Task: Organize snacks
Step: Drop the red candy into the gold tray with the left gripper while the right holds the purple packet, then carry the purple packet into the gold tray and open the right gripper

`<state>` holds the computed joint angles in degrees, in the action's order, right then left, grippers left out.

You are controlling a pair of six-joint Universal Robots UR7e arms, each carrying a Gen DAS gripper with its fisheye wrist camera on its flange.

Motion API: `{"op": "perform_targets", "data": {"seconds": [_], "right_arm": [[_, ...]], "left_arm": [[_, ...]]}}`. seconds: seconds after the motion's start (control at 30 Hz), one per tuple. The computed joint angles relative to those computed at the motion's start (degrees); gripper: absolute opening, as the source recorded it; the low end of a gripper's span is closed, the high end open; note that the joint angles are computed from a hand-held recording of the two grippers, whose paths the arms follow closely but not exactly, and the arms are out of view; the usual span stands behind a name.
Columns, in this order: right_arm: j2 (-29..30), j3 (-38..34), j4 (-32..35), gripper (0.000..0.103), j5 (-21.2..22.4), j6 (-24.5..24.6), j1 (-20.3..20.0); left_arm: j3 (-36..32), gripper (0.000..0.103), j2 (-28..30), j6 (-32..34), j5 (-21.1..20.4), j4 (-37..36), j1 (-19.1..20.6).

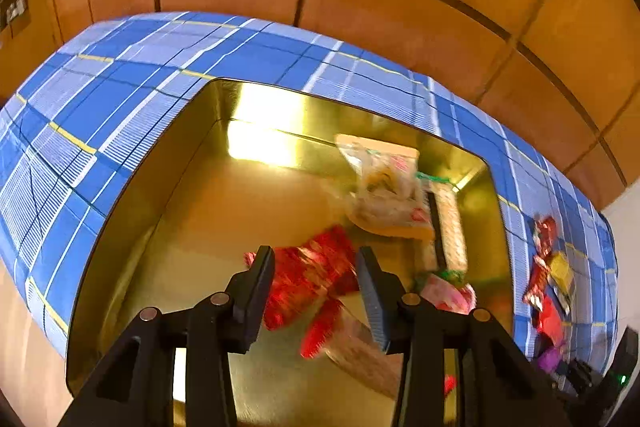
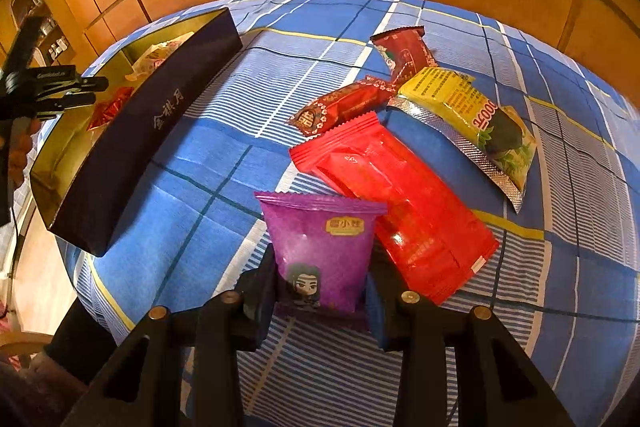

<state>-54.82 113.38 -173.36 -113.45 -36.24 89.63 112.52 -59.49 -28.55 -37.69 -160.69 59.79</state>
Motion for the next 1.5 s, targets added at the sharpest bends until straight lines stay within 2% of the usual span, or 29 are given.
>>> {"op": "perform_targets", "data": {"seconds": [0.4,0.7,0.8,0.97,1.07,1.2,1.33,1.5], "right_arm": [[0.3,0.6,-1.8,0.039,-1.0,-0.2,0.4],[1.2,0.7,-3.8,0.039,-3.4,0.0,1.3],[1.0,0.2,-2.3,0.038,-3.5,2.0,1.5],[-0.3,-0.3,2.1,0.037,-0.5,5.9,1.3],[1.5,-0.7,0.4,0.037,-4.0,3.2,2.4],[2.4,-0.7,-0.9,0.038,-5.7,2.0,3.1],[2.1,-1.1,-0.2,0.037,-5.1,4.6,3.0],[1.0,-2.0,1.2,0.037,-1.2,7.1,3.7]], "left_arm": [[3.7,0.043,-0.3,1.0,-0.1,-2.1,-3.1],[6.2,0.043,-1.1,0.5,2.0,-2.3,-4.4],[7.1,0.043,-1.6,0.8,2.5,-2.6,-4.7],[8.0,0.043,-2.3,-0.1,2.3,-2.8,-4.4],[8.7,0.043,-2.5,0.1,2.9,-4.0,-4.6],[9.8,0.043,-2.5,1.7,4.6,-6.2,-5.4],[11.3,0.043,-2.4,4.6,6.2,-10.3,-6.3],[11.9,0.043,-2.1,7.0,6.5,-12.9,-6.7]]}}
